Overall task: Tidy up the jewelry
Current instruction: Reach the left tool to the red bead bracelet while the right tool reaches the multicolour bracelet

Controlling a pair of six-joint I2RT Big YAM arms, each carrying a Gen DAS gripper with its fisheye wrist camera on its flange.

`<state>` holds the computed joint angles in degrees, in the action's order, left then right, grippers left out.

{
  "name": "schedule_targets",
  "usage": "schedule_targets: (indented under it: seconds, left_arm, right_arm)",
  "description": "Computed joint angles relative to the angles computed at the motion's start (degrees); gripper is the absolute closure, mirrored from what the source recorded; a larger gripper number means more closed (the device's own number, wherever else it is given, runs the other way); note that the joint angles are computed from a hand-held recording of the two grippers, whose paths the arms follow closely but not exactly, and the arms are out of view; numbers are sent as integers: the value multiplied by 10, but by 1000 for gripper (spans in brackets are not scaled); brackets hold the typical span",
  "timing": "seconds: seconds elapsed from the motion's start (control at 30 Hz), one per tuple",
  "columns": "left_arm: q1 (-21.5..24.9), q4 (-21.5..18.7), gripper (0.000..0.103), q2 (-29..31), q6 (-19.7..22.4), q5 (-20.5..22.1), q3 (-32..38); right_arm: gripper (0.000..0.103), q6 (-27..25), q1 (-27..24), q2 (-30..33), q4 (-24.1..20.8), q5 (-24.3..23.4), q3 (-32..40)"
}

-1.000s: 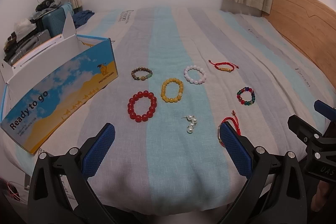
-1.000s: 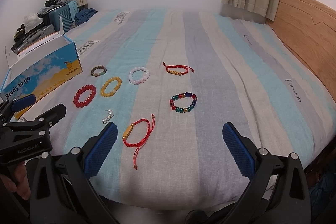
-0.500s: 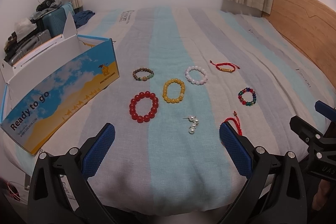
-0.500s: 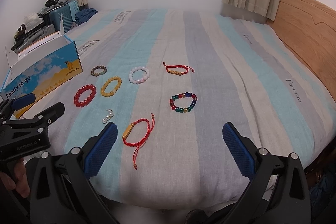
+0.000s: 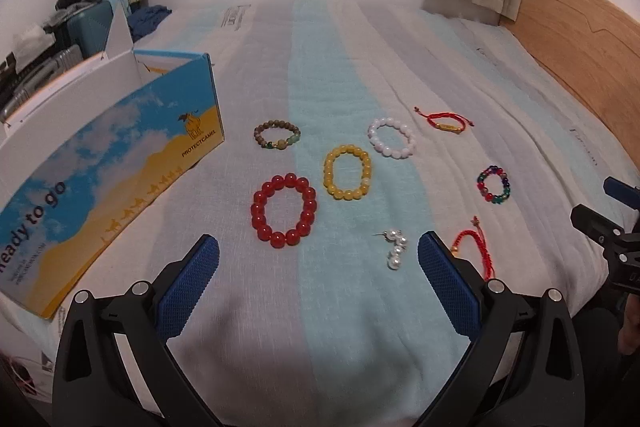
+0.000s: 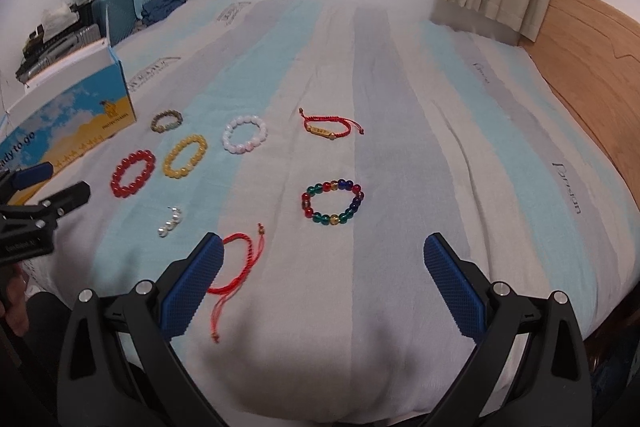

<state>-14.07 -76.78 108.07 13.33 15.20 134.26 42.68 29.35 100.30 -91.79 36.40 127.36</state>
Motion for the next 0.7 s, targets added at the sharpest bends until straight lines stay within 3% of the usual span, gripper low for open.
schedule_targets:
  seconds: [0.07, 0.2, 0.5, 0.7]
  left_arm:
    - [0, -13, 6, 16, 10, -8, 18]
    - [-2, -1, 6, 30, 5, 15, 25]
    - [-2, -39, 6, 88, 39, 48, 99]
    - [-6, -74, 6, 137, 45, 25, 161]
  right_arm:
    - [7, -11, -8, 2, 5, -6, -6]
    - [7, -31, -19, 4, 25, -19, -22]
    - [7, -97, -52, 10, 66, -63, -47]
    - [9, -116, -72, 22, 81, -87, -54]
